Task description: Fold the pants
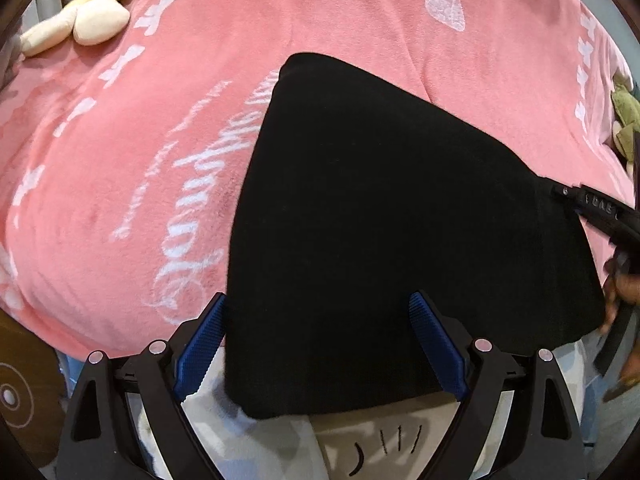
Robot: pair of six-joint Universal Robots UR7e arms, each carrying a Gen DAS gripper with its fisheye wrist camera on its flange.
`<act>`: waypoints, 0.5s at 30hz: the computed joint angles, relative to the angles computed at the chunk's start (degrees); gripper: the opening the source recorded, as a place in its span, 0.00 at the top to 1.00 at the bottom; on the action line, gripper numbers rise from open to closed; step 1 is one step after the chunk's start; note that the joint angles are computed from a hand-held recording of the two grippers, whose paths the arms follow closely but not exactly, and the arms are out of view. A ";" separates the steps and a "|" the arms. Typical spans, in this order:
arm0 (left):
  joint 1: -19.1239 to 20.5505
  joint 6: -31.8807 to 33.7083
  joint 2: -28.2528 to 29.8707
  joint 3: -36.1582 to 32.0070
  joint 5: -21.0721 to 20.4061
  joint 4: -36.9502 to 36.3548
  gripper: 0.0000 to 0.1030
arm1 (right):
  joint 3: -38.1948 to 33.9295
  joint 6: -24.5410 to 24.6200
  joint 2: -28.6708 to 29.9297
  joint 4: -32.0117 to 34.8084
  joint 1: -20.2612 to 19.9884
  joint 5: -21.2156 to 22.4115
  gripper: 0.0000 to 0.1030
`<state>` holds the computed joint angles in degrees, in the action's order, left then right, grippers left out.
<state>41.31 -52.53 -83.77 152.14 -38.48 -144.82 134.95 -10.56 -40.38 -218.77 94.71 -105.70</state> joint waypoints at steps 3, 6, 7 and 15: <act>0.73 2.04 -2.23 0.93 -0.84 -3.03 0.15 | 4.56 2.50 -1.89 -5.29 3.33 -3.00 0.29; 3.77 6.10 -4.09 2.96 -3.69 -13.29 0.12 | 10.19 4.20 -3.03 -6.88 1.62 1.53 0.21; 5.54 7.74 -3.50 3.08 -5.55 -16.88 0.11 | 11.17 4.68 -2.72 -5.55 0.84 2.53 0.21; 13.37 16.81 6.47 2.59 -16.21 -38.93 0.35 | 11.65 6.06 3.70 -6.66 -3.68 11.20 0.63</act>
